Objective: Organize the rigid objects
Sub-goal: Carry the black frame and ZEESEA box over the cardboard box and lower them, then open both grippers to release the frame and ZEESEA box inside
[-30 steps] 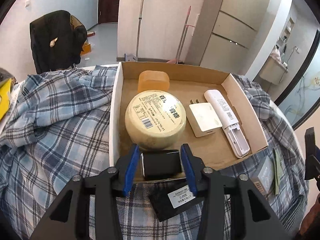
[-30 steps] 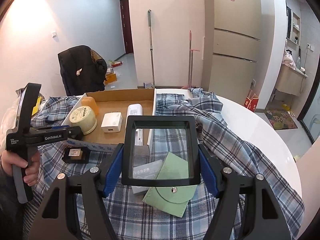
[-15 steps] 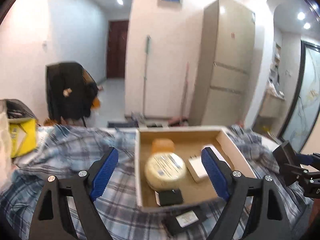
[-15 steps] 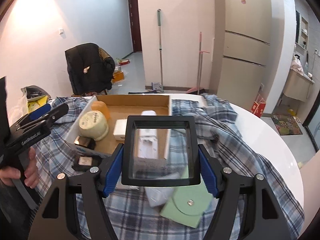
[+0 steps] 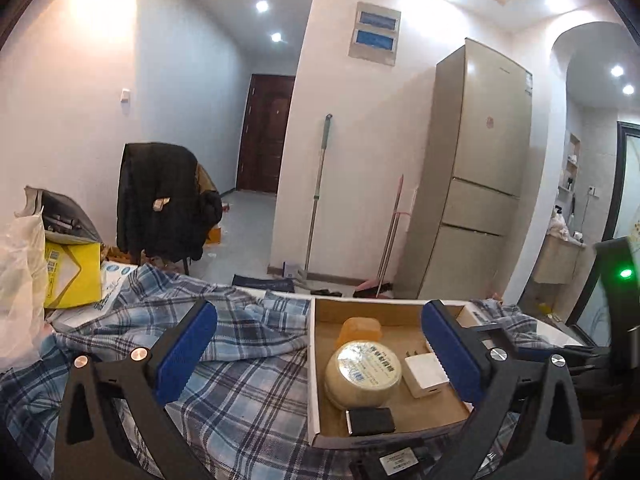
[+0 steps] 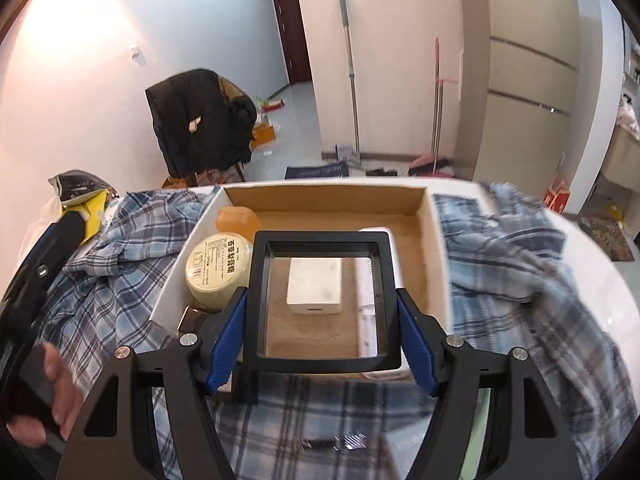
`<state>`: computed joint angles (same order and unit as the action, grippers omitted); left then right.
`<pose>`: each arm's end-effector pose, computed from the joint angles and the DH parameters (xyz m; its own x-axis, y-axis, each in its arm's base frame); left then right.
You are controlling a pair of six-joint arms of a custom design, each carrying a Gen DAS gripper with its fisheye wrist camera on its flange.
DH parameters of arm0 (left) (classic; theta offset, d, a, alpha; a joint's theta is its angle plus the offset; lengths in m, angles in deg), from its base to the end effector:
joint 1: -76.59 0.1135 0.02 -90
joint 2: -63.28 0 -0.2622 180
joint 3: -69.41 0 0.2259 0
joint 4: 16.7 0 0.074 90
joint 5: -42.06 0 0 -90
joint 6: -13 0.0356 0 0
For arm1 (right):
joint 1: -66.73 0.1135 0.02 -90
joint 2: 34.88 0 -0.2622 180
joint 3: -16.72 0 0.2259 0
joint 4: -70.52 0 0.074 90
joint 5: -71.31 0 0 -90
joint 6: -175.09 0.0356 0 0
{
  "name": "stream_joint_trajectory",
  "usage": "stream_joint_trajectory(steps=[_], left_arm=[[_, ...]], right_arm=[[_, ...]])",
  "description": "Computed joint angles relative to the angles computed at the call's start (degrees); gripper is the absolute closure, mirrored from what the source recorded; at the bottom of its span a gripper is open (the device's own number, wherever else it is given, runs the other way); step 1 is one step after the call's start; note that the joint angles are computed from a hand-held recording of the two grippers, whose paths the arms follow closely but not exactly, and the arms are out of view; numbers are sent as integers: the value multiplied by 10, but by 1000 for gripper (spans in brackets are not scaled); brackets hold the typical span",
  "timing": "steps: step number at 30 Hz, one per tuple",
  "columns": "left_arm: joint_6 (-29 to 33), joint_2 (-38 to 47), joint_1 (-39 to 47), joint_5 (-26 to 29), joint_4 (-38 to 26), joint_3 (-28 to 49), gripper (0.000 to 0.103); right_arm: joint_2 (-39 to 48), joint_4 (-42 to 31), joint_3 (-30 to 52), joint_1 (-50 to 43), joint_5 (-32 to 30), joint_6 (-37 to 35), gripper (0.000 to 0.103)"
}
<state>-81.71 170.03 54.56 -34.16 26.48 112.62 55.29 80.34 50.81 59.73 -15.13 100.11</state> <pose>0.2731 -0.1196 0.1246 -0.3683 0.0630 -0.9276 0.5429 0.8245 -0.1596 0.2206 -0.0293 0.1091 -0.6500 0.3404 -0.6794 0.3445 0.9289 0.1358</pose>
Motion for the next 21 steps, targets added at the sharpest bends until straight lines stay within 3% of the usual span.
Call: stream_joint_trajectory(steps=[9,21], left_arm=[[0,10,-1,-5,-30,17,0],[18,15,-18,-23,-36,18,0]], right_arm=[[145,27,71,32,17,18,34],[182,15,89,26,-6,23,33]])
